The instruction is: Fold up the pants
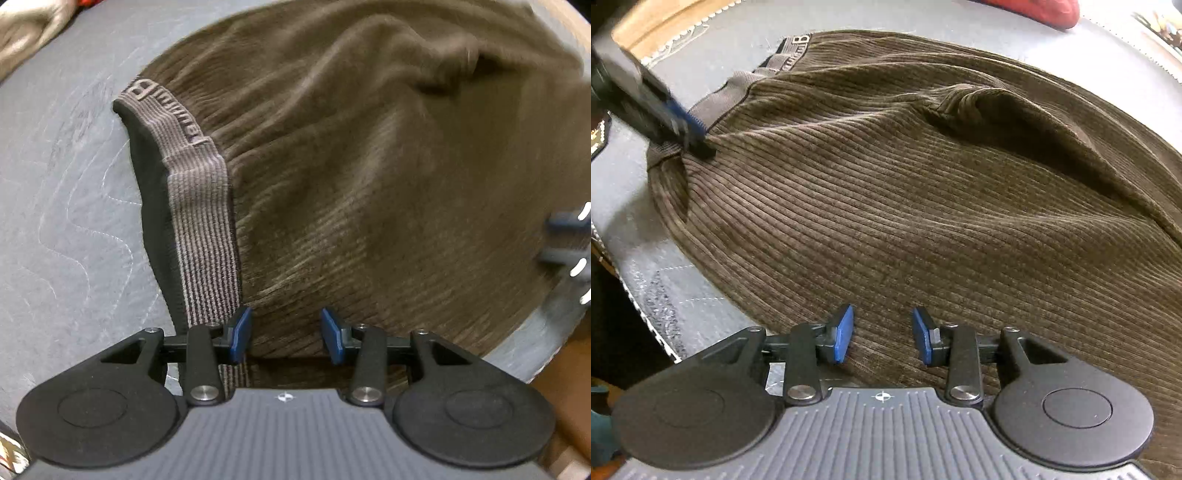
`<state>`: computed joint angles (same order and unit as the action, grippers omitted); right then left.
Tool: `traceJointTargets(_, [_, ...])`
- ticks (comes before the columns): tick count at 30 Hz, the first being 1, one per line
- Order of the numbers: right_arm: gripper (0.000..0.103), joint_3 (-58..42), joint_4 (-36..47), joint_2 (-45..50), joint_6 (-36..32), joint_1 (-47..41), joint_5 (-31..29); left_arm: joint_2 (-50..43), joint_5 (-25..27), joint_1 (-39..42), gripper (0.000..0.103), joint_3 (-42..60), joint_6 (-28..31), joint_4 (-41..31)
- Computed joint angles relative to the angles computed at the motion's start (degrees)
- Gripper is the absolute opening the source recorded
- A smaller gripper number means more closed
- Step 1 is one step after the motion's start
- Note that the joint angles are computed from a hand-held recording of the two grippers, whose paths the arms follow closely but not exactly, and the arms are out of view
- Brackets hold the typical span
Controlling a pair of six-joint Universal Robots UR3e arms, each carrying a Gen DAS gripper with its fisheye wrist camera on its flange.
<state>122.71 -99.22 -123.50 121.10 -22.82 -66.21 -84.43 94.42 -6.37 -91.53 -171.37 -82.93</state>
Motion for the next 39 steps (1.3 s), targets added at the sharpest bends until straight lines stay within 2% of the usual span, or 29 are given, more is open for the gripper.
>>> traceJointTargets(4, [0.039,-2.4,7.0,-4.5,-4.7,-8.6,6.1,-1.3,1.5,-2.7,0.048,2.3,-2.1,2.5])
traceJointTargets(7, [0.039,-8.0,15.4,-7.5,-10.6,-17.3,14.3,-0.8,0.0,-2.5,0.048,4.1,-4.9,5.2])
traceJointTargets(9, [0.039,-14.8,24.3,-7.6,-16.0,-24.3,21.0,-0.8,-0.3,-2.8,0.048,4.9,-7.5,7.6])
traceJointTargets(11, [0.040,-24.0,34.3,-4.7,-20.4,-30.6,27.4,-1.8,1.5,-4.3,0.049,6.7,-10.5,9.3])
traceJointTargets(14, [0.045,-36.4,41.7,2.2,-21.0,-36.4,35.1,-2.9,4.1,-6.6,0.049,8.2,-13.3,12.7])
traceJointTargets(15, [0.050,-39.4,41.7,4.7,-20.1,-37.7,37.7,-3.3,5.0,-7.4,0.049,8.8,-14.1,13.4])
traceJointTargets(18, [0.058,-42.7,34.4,9.7,-15.0,-39.3,41.8,-6.3,7.6,-9.4,0.050,11.2,-16.4,16.0])
traceJointTargets(20, [0.061,-39.5,20.9,12.5,-8.5,-38.2,41.3,-7.4,9.2,-9.9,0.052,11.7,-17.5,16.8])
traceJointTargets(22, [0.061,-30.8,0.5,14.1,2.1,-35.9,37.8,-8.6,10.9,-10.5,0.053,13.4,-18.6,16.3])
traceJointTargets(23, [0.061,-27.7,-7.8,15.7,6.8,-34.6,34.2,-8.7,11.5,-10.5,0.053,13.5,-19.0,16.5])
traceJointTargets(24, [0.061,-26.9,-11.3,17.2,9.8,-33.3,30.4,-8.9,11.7,-10.3,0.053,13.7,-19.3,16.3])
traceJointTargets(26, [0.060,-31.1,-11.4,23.3,15.2,-28.5,22.6,-9.0,11.6,-9.9,0.053,14.2,-19.8,15.2])
traceJointTargets(29, [0.058,-32.2,-13.8,26.3,19.9,-27.2,21.6,-9.0,10.5,-8.9,0.053,15.1,-20.1,14.0])
traceJointTargets(37, [0.058,-30.1,-18.2,26.6,15.9,-25.1,18.4,-8.9,8.3,-7.7,0.053,16.0,-21.1,13.8])
traceJointTargets(39, [0.058,-30.2,-14.9,23.8,14.9,-25.9,18.0,-9.2,8.2,-7.9,0.053,16.2,-21.2,13.9])
